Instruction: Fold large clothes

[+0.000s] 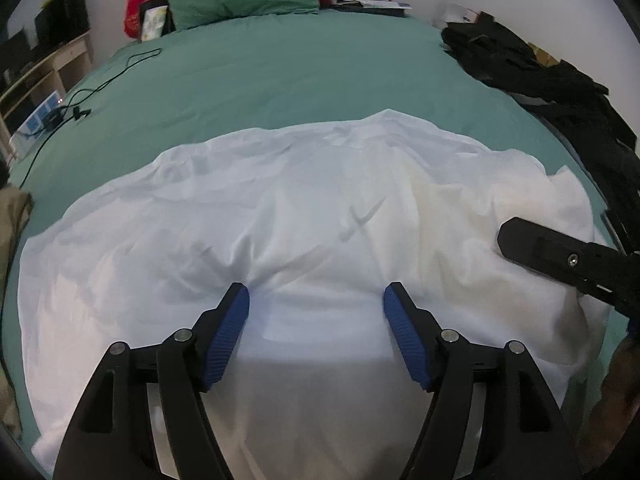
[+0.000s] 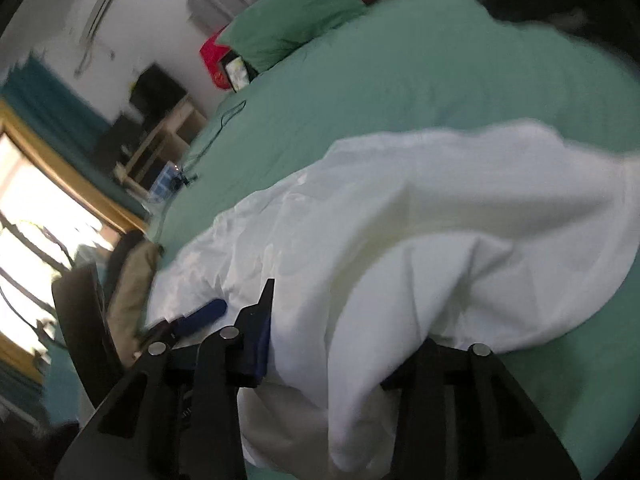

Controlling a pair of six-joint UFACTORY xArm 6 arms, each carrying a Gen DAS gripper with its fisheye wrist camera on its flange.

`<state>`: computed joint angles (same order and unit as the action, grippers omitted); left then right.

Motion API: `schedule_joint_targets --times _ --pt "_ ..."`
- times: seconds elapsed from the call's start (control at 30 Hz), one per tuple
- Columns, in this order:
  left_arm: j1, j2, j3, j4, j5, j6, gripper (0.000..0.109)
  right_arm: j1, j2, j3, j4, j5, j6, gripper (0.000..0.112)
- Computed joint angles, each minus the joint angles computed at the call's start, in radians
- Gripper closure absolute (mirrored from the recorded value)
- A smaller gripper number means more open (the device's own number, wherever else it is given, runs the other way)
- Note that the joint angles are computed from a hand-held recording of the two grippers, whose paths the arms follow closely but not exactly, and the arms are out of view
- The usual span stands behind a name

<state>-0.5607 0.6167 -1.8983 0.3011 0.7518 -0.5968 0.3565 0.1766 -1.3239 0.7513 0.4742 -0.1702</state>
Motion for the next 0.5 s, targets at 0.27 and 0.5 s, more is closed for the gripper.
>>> schedule_joint_targets --times 0.27,0.5 --pt "0.094 -0.087 0.065 -0.337 -0.028 0.307 0.036 0.014 -0.014 -0.055 -0.464 0.063 0.317 0.075" --pt "0.207 -0.34 0.37 -0.126 -0.236 0.133 0.036 0.077 0.034 -0.2 -0.821 0.19 0.551 0.075"
